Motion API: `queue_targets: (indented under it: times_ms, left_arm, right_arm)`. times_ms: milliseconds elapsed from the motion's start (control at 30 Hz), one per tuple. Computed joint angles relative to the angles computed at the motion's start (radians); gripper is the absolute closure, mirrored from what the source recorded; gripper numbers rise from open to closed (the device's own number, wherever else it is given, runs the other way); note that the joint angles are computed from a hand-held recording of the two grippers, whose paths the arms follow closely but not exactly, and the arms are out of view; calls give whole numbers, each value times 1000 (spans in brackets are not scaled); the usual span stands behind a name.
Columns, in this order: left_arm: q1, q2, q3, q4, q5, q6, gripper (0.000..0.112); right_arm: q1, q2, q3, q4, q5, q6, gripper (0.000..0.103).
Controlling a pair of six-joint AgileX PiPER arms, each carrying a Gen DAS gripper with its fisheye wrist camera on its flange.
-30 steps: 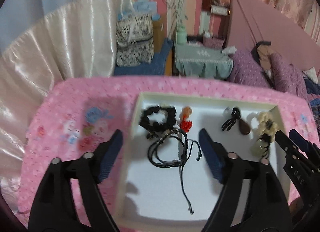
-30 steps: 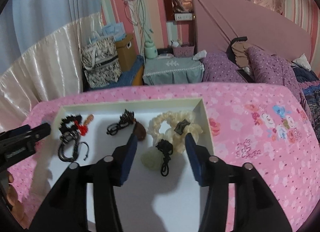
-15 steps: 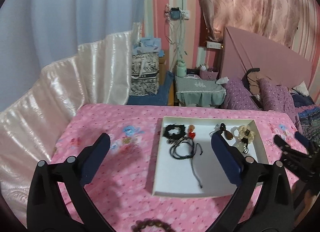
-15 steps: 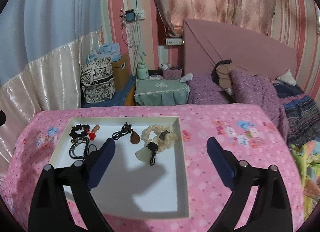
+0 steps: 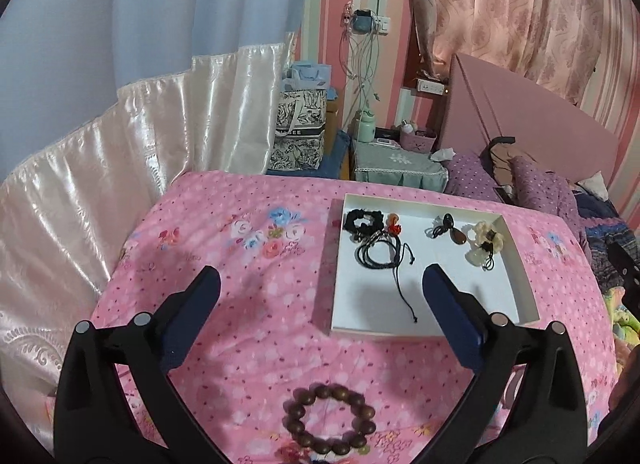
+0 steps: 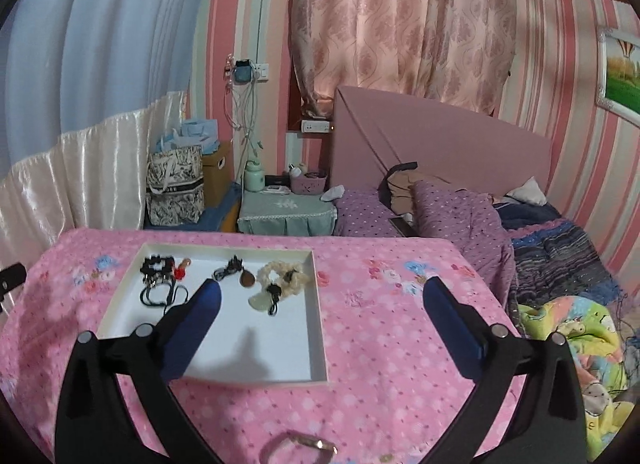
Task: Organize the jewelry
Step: 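Move the left tool toward the wooden bead bracelet while the right tool approaches the white-strap watch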
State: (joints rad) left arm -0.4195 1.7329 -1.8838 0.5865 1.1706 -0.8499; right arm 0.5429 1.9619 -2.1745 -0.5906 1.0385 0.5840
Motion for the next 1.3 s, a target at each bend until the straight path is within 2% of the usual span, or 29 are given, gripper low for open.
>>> queue_targets:
  times_ms: [133, 300, 500, 633, 967, 1167, 1300]
  left_arm:
    - [-26, -55, 99, 38, -21, -40, 12]
    - [-53, -128, 238, 75, -63, -92, 12]
    - [-61, -183, 361, 92, -100, -124, 12]
    - [-54, -205, 417, 56, -128, -116, 12]
    - [-22, -218, 544, -20, -203, -101, 12]
    - [5, -195, 593, -59, -241, -85, 13]
    - [25, -175, 599, -91, -268, -59, 13]
  right_arm:
    - [7, -54, 105, 4, -14, 44, 2]
    - [48, -109, 275, -92, -53, 167, 2]
    - [42, -157, 392, -20, -90, 145, 2]
    - [56, -189, 469, -69, -105, 208, 2]
    - [33, -237, 616, 14, -172, 217, 3]
    - [27, -235, 668, 14, -197, 248, 3]
    - [13, -224, 680, 38, -206, 224, 16]
